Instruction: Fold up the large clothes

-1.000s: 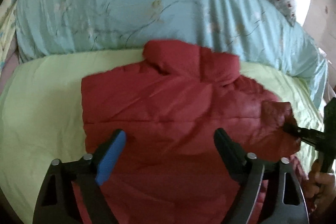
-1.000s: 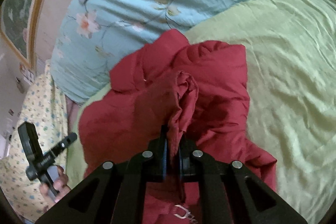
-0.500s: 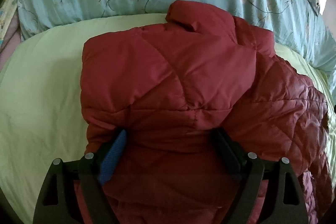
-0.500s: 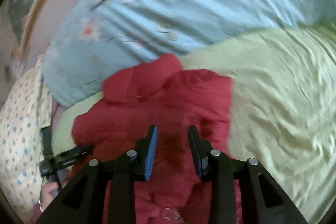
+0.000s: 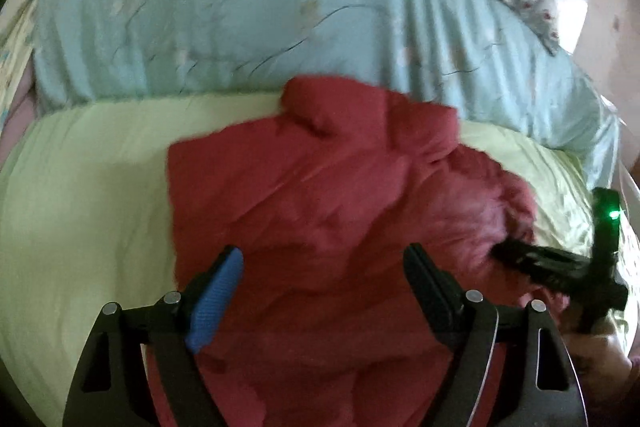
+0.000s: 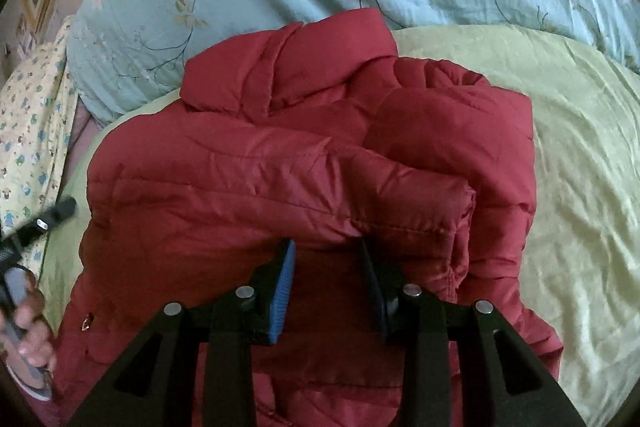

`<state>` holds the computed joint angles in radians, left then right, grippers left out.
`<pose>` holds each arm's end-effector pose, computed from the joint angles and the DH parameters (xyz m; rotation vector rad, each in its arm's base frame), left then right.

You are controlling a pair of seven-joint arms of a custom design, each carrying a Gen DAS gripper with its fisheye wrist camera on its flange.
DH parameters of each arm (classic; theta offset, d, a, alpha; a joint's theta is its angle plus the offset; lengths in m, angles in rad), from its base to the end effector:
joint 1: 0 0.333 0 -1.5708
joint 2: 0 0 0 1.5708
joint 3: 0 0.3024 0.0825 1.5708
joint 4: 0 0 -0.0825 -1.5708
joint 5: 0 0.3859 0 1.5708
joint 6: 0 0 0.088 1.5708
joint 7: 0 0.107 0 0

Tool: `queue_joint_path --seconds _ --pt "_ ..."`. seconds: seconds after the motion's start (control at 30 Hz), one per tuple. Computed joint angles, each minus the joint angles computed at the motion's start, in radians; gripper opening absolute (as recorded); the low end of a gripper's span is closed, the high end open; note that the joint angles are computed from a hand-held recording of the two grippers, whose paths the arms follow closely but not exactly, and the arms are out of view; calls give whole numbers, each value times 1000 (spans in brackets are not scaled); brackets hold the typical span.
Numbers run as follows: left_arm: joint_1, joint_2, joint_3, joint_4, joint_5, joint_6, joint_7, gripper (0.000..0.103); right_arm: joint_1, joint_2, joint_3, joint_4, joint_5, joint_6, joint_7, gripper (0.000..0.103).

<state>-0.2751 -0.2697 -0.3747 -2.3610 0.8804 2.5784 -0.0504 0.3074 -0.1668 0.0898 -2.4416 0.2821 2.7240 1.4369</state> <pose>0.3881 -0.3191 0.4564 -1.9978 1.4733 -0.8155 0.4682 0.1856 0.3985 -2.1625 1.5928 -0.2029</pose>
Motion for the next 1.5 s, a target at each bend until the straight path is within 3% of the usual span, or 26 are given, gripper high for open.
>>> queue_joint_path --seconds 0.1,0.23,0.3,0.4,0.5,0.57,0.67,0.8,1.07,1.23,1.4,1.5 --pt "-9 81 0 70 -26 -73 66 81 3 -5 -3 1 7 -9 -8 35" --pt "-20 168 52 75 -108 -59 122 82 -4 0 -2 20 -9 -29 -5 35" --pt "-17 156 64 41 -79 -12 74 83 -12 -24 8 13 -42 -30 24 35" --pt "-19 157 67 46 -82 -18 77 83 -11 -54 18 -4 -68 6 32 36" --pt "-23 161 67 49 -79 -26 80 83 -60 -25 62 22 -229 -38 144 35" --pt "-27 162 62 43 -72 -29 73 83 -56 1 51 33 -259 -65 153 35" --pt "-28 162 66 34 -66 -31 77 84 -51 15 38 16 -294 -39 165 34" --pt "-22 156 67 10 -41 -9 42 88 -37 30 17 13 -254 -22 141 34" --pt "-31 183 67 30 -15 -42 12 92 -33 40 13 10 -247 -14 132 34" --pt "-46 195 73 61 -95 -96 67 97 -31 42 10 24 -231 -33 131 35" --pt "-58 139 65 47 -156 -127 101 95 -20 -28 -5 15 -129 -92 101 39" --pt "-66 66 49 -4 -169 -123 81 95 -15 -107 -16 -20 -64 -112 70 47"
